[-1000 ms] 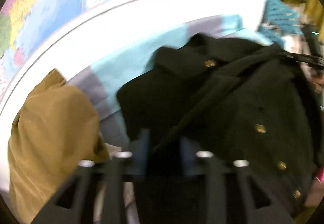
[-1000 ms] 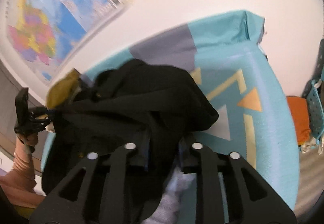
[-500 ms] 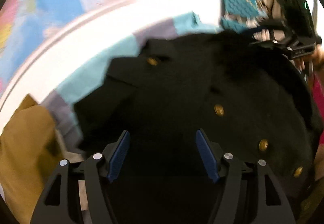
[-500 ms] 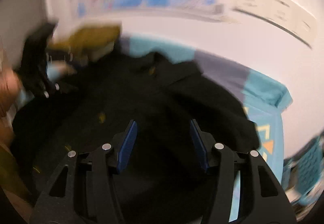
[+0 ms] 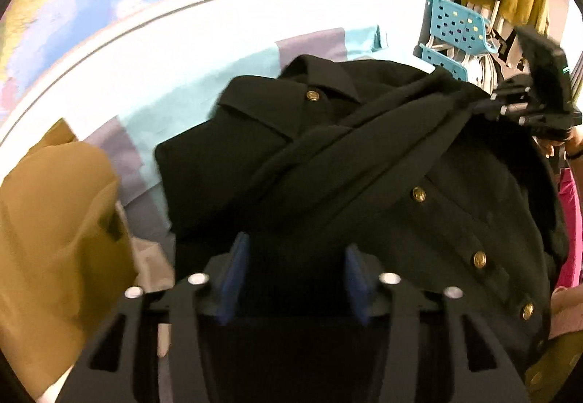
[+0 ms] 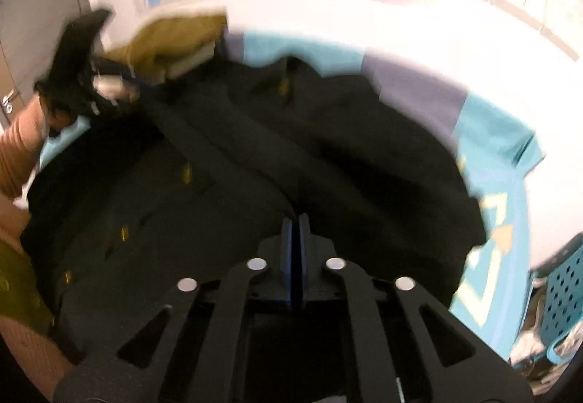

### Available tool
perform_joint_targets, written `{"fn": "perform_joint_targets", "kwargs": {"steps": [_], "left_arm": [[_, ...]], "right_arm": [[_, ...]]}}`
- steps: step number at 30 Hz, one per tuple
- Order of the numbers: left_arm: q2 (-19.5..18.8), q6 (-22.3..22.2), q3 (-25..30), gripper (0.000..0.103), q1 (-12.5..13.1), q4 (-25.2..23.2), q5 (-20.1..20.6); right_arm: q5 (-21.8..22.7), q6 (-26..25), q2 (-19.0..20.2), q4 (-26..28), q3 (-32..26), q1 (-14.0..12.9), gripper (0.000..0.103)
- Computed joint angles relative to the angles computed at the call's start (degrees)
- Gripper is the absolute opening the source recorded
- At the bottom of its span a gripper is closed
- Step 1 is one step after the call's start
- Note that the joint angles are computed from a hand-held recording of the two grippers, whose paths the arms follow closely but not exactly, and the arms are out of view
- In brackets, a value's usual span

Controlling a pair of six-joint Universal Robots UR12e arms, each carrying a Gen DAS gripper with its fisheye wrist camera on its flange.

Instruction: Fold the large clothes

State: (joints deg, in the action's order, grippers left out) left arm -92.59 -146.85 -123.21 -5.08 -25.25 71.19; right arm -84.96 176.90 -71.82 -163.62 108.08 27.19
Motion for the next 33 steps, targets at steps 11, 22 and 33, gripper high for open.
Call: {"fn": "perform_joint_targets", "kwargs": {"steps": [11, 22, 33], "left_arm": [[8.83, -3.13, -8.80, 0.073, 8.60, 4.49, -2.45], [12.11, -1.05, -12.58, 0.085, 7.90, -0.96, -5.97], [11.32, -11.97, -11.16, 0.003, 10.64, 6.88, 1.81]], "right_arm": [[6.21, 4.91, 0.23, -9.22, -0.12, 1.14, 0.053], [10.03, -0.11, 6.98, -4.91, -9.00, 7.48, 0.062], [6.03, -1.01, 13.39, 0.66, -17.71, 8.80, 0.018]]}}
